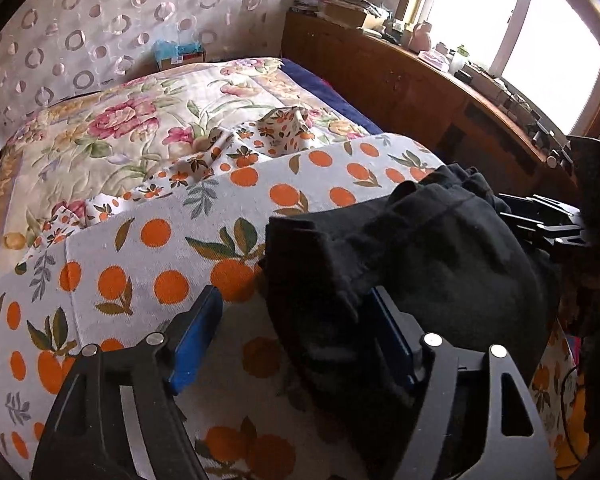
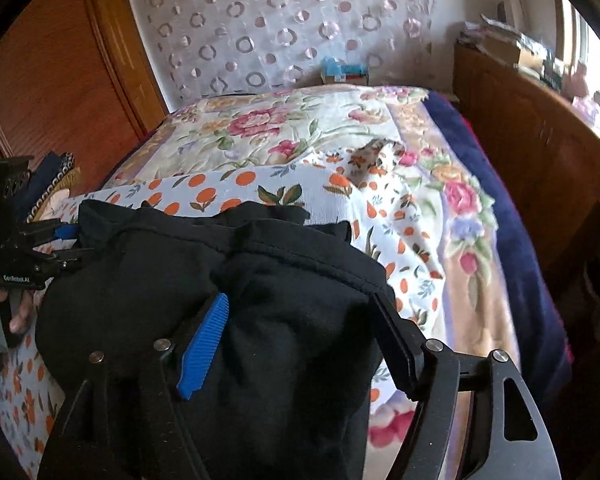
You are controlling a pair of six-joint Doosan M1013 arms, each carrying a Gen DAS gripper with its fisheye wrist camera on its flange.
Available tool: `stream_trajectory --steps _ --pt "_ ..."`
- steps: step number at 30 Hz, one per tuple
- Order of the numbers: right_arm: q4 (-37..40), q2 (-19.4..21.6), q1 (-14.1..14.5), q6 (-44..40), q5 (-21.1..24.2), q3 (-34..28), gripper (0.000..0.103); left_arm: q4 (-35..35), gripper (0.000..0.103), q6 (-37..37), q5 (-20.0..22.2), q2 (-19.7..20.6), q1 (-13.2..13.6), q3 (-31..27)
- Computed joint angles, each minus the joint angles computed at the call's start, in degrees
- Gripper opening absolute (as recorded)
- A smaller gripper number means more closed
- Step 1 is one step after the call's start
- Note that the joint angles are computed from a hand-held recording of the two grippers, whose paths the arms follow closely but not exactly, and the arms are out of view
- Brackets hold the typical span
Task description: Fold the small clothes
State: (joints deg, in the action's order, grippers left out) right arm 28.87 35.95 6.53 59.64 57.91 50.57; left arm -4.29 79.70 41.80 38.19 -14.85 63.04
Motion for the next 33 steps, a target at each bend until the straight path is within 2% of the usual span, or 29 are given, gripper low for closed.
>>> stream_trajectory --steps 2,4,6,7,9,10,12,16,19,21,24,26,30,33 --pt "0.64 0.1 0.11 -0.66 0.33 -0.01 0.074 -1.16 0.074 1.12 -0.62 0.01 0.09 0.08" --pt "1.65 0.45 -0.08 -0.89 0.94 -0.32 0.074 -5.64 0.055 4.61 -1.47 0.13 0.54 0.09" --pt "2.1 0.7 -0.15 -0.84 0.95 -0.42 0.074 -11.29 0.041 7.86 -0.99 0.51 1.18 -0.45" --pt "2.21 0.37 -0.14 -1.1 0.58 0.18 0.074 -12.62 0.03 8.34 -0.96 0.56 1.33 -0.56" --pt "2.11 0.17 -0.06 -1.2 0.08 0.66 0.074 -14.1 0.018 9.42 -1.14 0.46 1.37 -0.62" --pt "2.02 0.08 -0.03 -1.39 -0.15 0.86 0.074 -13.76 0.016 9.79 -2.08 0.09 1.16 -0.2" --pt "1.9 -0.1 -0.03 -1.57 -0.33 1.07 0.074 -12.54 0.015 10.2 -5.2 -1.36 0.6 1.54" --pt "3.15 -1.4 -0.05 -3.39 -1.73 2.62 0.074 -18.69 0.014 15.57 -13.01 -5.85 0.45 6.72" --pt "4.29 -2.21 -0.12 -4.81 -3.18 3.56 0.074 -22.94 0.013 19.31 -16.7 -8.64 0.77 9.48" --pt "5.15 -2.57 -0.09 -5.62 -3.83 3.92 0.074 -21.21 0.013 18.11 -17.76 -9.96 1.05 10.49" --pt "6.3 -2.45 0.11 -6.94 -4.0 3.93 0.074 -9.46 0.013 7.54 -17.59 -10.9 1.57 11.06" --pt "7.12 -1.7 0.3 -7.59 -3.1 3.1 0.074 -4.05 0.013 1.82 -15.24 -10.7 2.37 10.78" --pt "6.21 0.81 1.2 -6.58 -1.27 0.14 0.074 2.71 0.013 -4.61 -12.49 -10.04 3.07 11.37" --pt "5.64 3.16 1.78 -4.83 1.11 -2.79 0.074 5.43 0.013 -6.52 -12.42 -9.81 2.94 11.99"
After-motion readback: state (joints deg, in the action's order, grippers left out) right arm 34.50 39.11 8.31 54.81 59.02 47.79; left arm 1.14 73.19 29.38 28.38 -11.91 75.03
